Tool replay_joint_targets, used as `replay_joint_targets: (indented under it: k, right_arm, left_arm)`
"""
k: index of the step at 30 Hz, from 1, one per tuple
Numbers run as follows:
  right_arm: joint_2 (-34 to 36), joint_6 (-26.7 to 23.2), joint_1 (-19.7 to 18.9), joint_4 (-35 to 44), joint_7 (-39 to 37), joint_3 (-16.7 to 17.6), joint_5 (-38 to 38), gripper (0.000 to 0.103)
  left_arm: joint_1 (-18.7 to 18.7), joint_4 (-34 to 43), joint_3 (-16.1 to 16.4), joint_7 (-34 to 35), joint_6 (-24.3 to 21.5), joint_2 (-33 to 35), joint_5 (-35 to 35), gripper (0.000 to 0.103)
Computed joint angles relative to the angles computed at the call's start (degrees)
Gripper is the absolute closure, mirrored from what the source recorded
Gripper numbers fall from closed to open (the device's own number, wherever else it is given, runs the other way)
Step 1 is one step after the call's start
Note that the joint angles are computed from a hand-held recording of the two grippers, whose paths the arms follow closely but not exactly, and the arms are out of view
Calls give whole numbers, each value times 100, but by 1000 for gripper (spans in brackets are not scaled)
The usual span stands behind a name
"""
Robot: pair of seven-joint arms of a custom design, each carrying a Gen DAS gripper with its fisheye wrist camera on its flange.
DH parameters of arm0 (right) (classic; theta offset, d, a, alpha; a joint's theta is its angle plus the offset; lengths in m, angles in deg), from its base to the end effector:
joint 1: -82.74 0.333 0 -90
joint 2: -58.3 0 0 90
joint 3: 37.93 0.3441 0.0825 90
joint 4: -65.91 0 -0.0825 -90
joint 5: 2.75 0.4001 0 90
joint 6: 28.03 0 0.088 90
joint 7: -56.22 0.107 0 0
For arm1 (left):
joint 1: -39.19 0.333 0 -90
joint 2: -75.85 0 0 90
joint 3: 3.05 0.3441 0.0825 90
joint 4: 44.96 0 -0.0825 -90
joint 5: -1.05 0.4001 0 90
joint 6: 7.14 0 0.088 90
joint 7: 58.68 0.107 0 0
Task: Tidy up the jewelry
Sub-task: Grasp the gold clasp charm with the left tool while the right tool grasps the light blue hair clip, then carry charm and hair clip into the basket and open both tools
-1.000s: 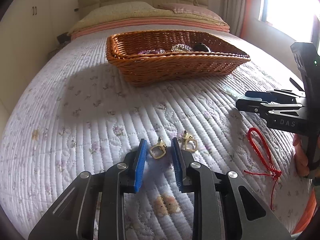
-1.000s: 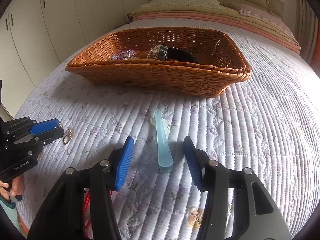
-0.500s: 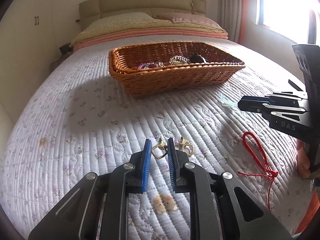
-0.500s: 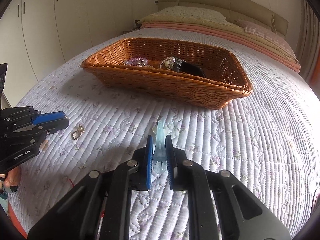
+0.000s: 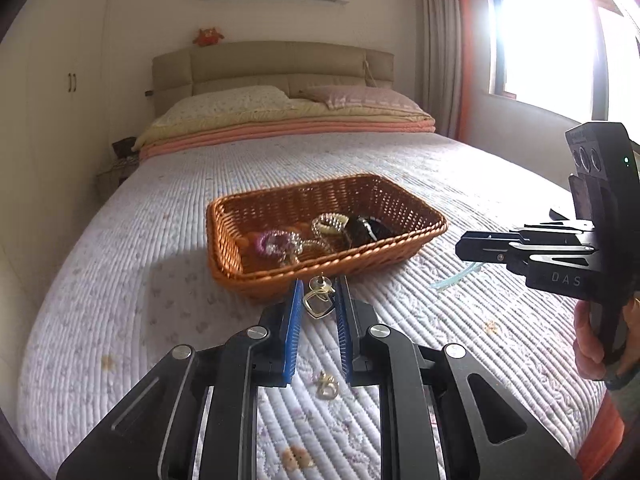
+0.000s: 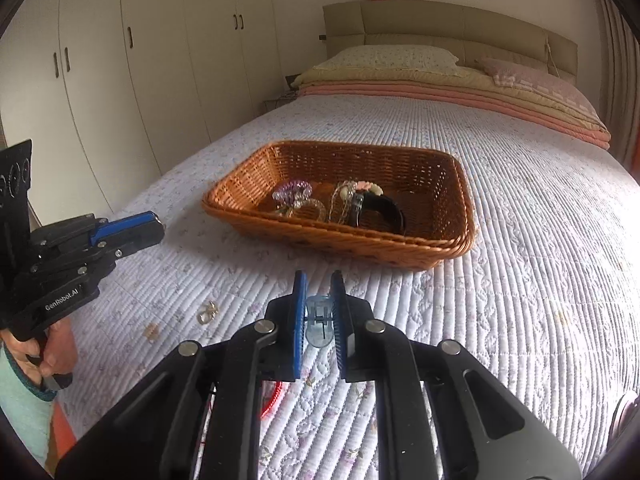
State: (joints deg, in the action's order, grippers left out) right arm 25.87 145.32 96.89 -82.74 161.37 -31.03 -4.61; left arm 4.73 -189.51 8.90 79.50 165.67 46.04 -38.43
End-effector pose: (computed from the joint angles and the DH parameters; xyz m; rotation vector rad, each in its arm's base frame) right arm 0.3874 0.1604 0.5787 -1.6808 1.4465 -0.6378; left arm 0.4230 -0.1099 0.5727 -1.1471 2.0784 -1.2066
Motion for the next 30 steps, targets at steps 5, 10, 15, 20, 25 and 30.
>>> replay_joint_targets:
  k: [5, 10, 15, 20, 25, 30]
  right_arm:
    - [66, 109, 114, 314, -146, -254, 183, 92]
    - [580, 320, -502, 938, -41, 8, -27, 92]
    - [1435, 566, -1794, 1617, 773, 807, -673, 92]
    - [2331, 270, -1635, 2305, 903, 557, -865, 92]
    - [2679, -134, -1523, 2616, 1474, 436, -1520, 92]
    - [2751, -243, -1120, 2555, 1351, 31, -1461, 92]
  left_arm:
    - [-363, 517, 275, 261, -22, 344, -331, 89]
    - [-391, 1364, 314, 558, -188, 1128, -938, 89]
    - [194, 2254, -51, -280, -725, 2135, -529, 88]
    - [773, 2650, -578, -1279, -760, 2728, 606, 88]
    - [1161, 2861, -905, -1602, -1010, 3012, 933, 88]
    - [1472, 2728, -1237, -2360, -983, 3066, 2094, 88]
